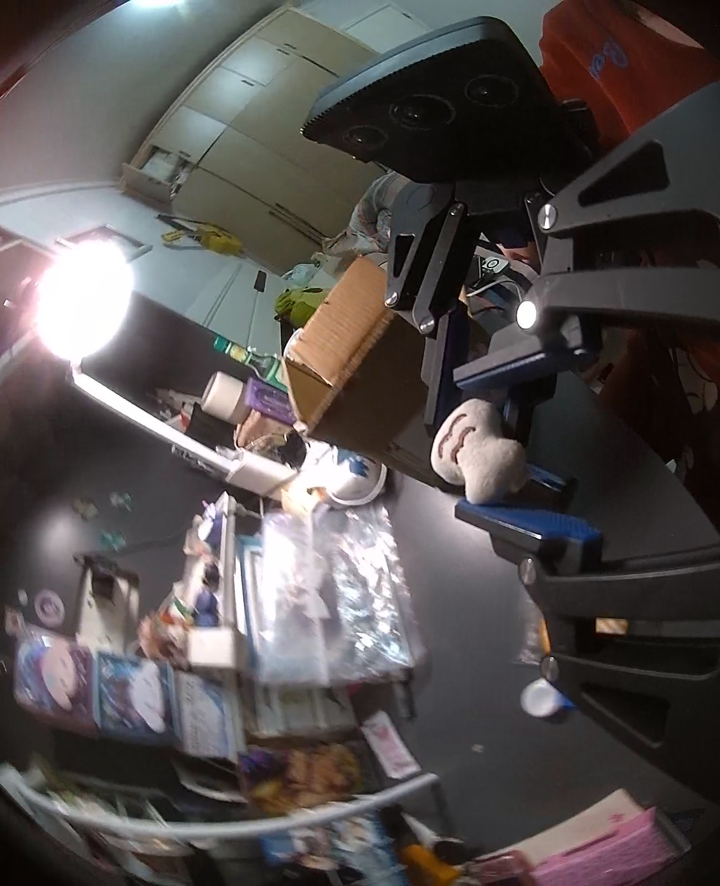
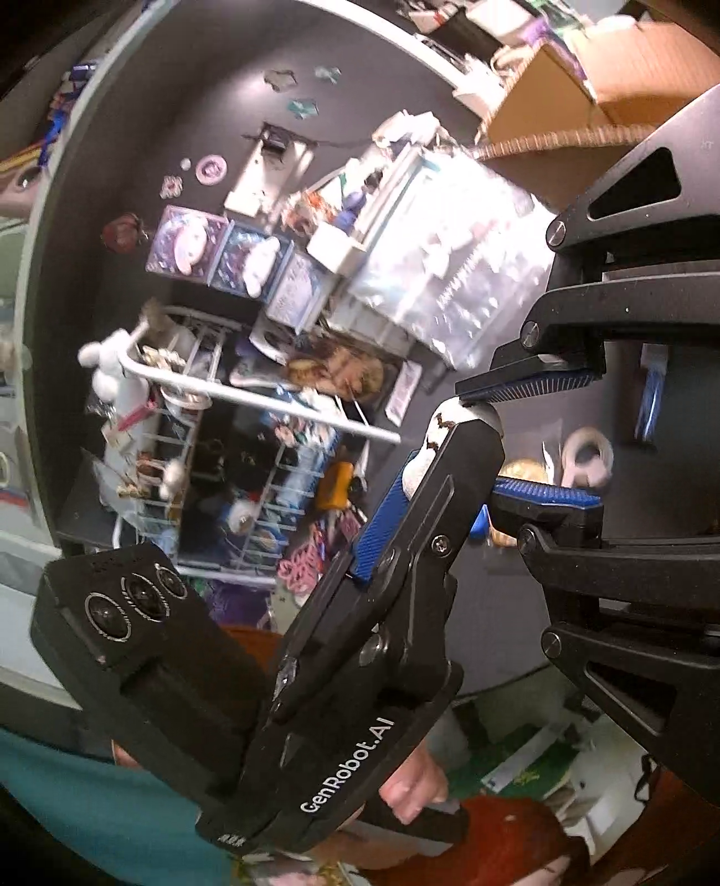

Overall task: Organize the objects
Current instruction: 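Drop the white figure into the cardboard box by opening the right tool, then return the right tool to the desk and grasp the tape roll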

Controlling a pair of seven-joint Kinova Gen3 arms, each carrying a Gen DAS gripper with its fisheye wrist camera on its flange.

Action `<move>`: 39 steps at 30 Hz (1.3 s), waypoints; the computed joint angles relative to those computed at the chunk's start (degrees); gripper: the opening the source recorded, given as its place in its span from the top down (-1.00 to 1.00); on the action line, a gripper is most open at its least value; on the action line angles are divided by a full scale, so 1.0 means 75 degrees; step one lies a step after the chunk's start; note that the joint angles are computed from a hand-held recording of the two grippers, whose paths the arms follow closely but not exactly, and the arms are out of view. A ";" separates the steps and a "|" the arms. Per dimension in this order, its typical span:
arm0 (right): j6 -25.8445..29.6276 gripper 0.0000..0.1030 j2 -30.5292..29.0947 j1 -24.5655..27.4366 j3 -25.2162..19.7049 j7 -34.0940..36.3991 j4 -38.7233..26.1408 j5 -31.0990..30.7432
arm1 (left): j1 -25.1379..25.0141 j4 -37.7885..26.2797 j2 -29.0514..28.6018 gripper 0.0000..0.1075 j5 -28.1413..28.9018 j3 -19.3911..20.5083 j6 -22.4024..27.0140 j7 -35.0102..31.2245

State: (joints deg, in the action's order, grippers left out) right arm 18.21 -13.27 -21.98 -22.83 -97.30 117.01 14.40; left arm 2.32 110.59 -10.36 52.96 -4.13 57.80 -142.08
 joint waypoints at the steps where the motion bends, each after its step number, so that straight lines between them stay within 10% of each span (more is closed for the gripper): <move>1: 0.0107 0.57 -0.0074 -0.0071 0.0187 0.0142 -0.0047 -0.0063 | 0.0070 -0.0212 0.0082 0.32 -0.0086 0.0171 -0.0071 0.0194; 17: 0.2091 0.57 -0.0612 0.0032 0.2800 0.2948 -0.0742 -0.2165 | 0.1380 -0.3323 0.2442 0.32 -0.1850 0.1850 -0.0294 0.2762; 24: 0.2984 0.56 -0.0242 0.0714 0.2834 0.3583 -0.1240 -0.2573 | 0.1754 -0.4020 0.2915 0.22 -0.2847 0.2119 -0.0253 0.3685; 28: 0.3134 0.28 -0.0162 0.1001 0.2660 0.3539 -0.1303 -0.2535 | 0.1698 -0.3720 0.2657 -0.37 -0.2905 0.2122 -0.0691 0.3697; 33: 0.3302 0.16 -0.0106 0.1099 0.2768 0.3651 -0.1367 -0.2868 | 0.1580 -0.3308 0.2232 -0.45 -0.2947 0.2019 -0.1051 0.3643; 35: 0.3254 -0.35 -0.0133 0.1179 0.2697 0.3532 -0.1362 -0.2867 | 0.1499 -0.3064 0.2005 -0.48 -0.2835 0.1947 -0.1199 0.3545; 39: 0.3149 -0.76 -0.0217 0.1080 0.2733 0.3560 -0.1376 -0.3095 | 0.1370 -0.2449 0.1409 -0.57 -0.2714 0.1709 -0.1619 0.3371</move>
